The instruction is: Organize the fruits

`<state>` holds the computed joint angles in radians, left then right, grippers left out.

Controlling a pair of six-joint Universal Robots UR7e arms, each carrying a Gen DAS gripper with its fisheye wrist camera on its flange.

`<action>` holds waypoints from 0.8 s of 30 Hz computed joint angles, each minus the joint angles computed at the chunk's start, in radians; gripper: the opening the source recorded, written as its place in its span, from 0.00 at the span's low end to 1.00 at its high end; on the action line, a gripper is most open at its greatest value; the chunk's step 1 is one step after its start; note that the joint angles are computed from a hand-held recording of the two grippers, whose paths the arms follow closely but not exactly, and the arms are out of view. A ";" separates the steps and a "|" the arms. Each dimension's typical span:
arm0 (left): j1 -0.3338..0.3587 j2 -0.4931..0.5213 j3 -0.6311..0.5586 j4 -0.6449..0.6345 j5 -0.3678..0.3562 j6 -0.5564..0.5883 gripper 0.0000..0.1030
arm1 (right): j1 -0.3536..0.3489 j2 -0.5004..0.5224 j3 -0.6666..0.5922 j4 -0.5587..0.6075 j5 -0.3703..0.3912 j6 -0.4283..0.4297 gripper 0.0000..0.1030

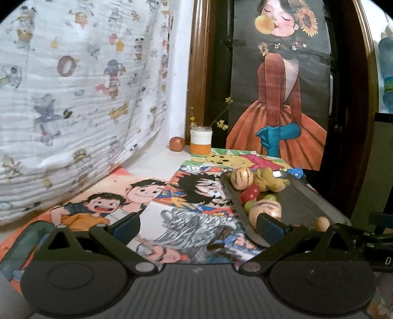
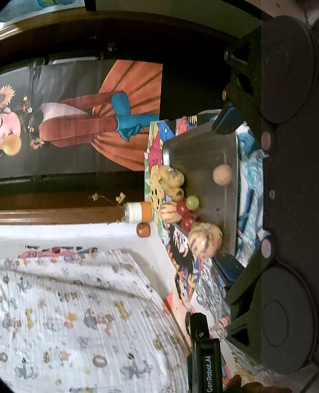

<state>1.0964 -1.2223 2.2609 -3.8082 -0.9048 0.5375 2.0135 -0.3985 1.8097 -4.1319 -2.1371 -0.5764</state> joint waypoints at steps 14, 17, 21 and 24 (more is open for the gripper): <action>0.018 -0.096 0.076 0.024 0.044 -0.024 1.00 | 0.038 0.048 0.014 -0.093 -0.025 -0.020 0.99; 0.021 -0.108 0.086 0.031 0.045 -0.040 1.00 | 0.044 0.049 0.015 -0.091 -0.029 -0.023 0.99; 0.022 -0.114 0.091 0.034 0.043 -0.042 1.00 | 0.049 0.050 0.016 -0.084 -0.032 -0.028 0.99; 0.023 -0.114 0.092 0.033 0.042 -0.042 1.00 | 0.050 0.050 0.019 -0.083 -0.033 -0.029 0.99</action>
